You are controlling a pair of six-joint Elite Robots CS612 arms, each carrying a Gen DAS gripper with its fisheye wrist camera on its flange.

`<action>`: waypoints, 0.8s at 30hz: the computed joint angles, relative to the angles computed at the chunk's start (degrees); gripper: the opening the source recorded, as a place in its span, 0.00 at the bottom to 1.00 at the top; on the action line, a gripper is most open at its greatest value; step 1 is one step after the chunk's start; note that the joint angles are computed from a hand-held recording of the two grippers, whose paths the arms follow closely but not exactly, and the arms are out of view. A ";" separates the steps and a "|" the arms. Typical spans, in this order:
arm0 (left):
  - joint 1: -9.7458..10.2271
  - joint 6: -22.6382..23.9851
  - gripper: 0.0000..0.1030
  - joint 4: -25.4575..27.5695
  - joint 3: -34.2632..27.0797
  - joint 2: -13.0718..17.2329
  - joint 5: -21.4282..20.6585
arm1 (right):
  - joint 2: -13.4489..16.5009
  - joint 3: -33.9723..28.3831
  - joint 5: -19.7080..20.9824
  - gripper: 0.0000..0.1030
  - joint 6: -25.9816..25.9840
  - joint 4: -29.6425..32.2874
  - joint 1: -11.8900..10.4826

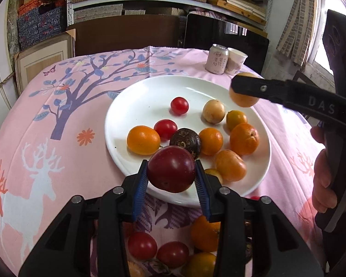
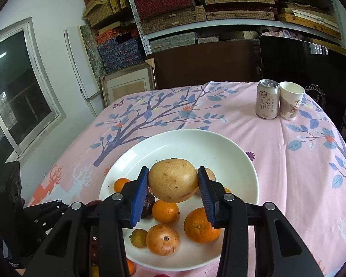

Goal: Organize fruits
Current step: 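Carry tomato and potato over the plate and open both grippers, then lower the left gripper onto a dark purple fruit and close it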

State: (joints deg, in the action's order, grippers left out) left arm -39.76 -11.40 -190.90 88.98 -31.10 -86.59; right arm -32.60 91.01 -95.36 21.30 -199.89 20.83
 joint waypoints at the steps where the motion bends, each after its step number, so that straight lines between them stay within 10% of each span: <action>1: 0.01 -0.16 0.51 0.05 -0.11 0.10 0.23 | 0.23 -0.51 -0.03 0.43 0.09 1.13 0.04; 4: -0.18 -0.57 0.70 -4.36 1.23 -0.10 1.84 | 0.46 -0.35 -0.61 0.45 0.76 0.77 0.16; 24: -5.15 6.77 0.80 -16.06 19.18 -5.14 2.33 | -1.55 13.62 -3.83 0.57 7.24 -13.42 1.14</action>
State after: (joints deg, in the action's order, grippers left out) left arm -44.91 -4.63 -206.96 108.17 -36.24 -84.26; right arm -34.15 104.62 -99.19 28.54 -213.31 21.96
